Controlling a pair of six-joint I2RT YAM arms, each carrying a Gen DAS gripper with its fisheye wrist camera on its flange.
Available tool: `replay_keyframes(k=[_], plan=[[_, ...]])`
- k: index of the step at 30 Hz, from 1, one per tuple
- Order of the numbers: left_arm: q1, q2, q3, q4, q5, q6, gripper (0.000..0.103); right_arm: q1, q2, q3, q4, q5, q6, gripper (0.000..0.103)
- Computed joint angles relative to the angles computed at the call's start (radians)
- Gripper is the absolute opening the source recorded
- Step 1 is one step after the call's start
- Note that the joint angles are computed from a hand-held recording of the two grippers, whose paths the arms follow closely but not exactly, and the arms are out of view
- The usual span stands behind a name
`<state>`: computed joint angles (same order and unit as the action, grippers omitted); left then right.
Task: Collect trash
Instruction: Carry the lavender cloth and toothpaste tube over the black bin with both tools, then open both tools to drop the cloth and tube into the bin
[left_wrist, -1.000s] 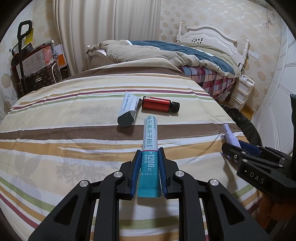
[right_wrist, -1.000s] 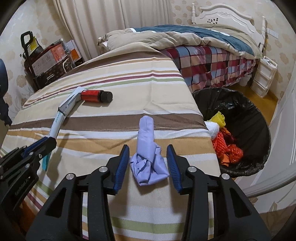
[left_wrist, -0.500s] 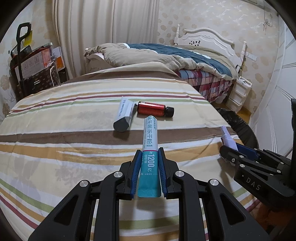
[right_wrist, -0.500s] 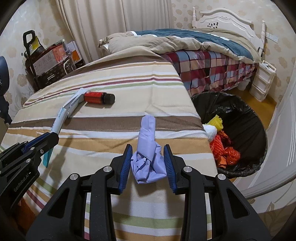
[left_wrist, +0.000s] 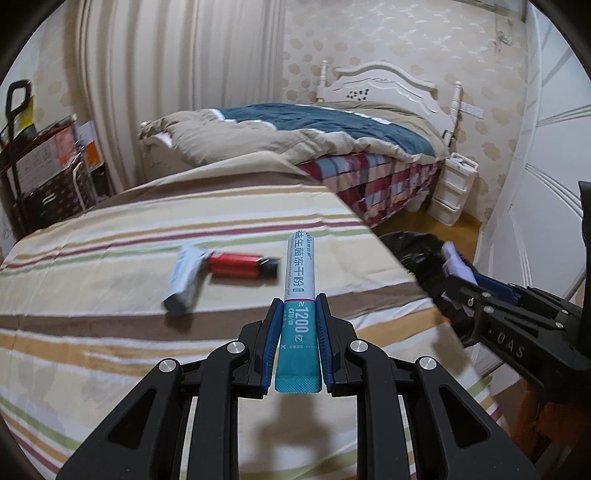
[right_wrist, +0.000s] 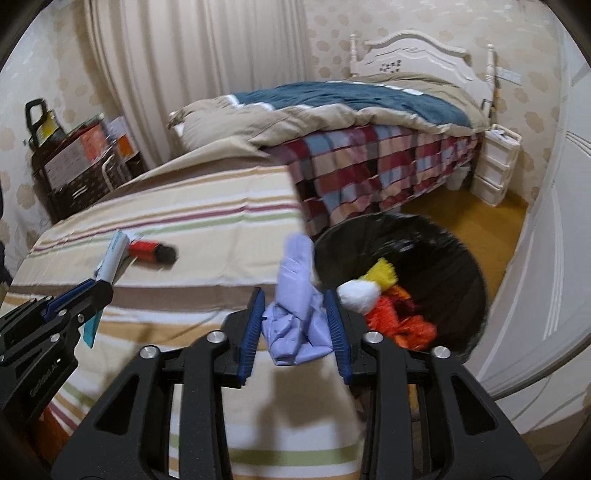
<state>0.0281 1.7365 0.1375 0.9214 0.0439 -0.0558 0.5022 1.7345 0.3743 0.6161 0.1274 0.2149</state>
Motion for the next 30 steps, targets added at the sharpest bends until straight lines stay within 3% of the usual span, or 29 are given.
replay_keyframes(k=[14, 30], plan=[[-0.251, 0.166, 0.316, -0.135, -0.116, -0.067, 0.021, -0.281, 0.134, 0.132, 0.026, -0.112, -0.101, 0.026], [-0.348, 0.361, 0.603, -0.289, -0.163, -0.070, 0.021, -0.419, 0.247, 0.241, 0.005, -0.152, -0.134, 0.026]])
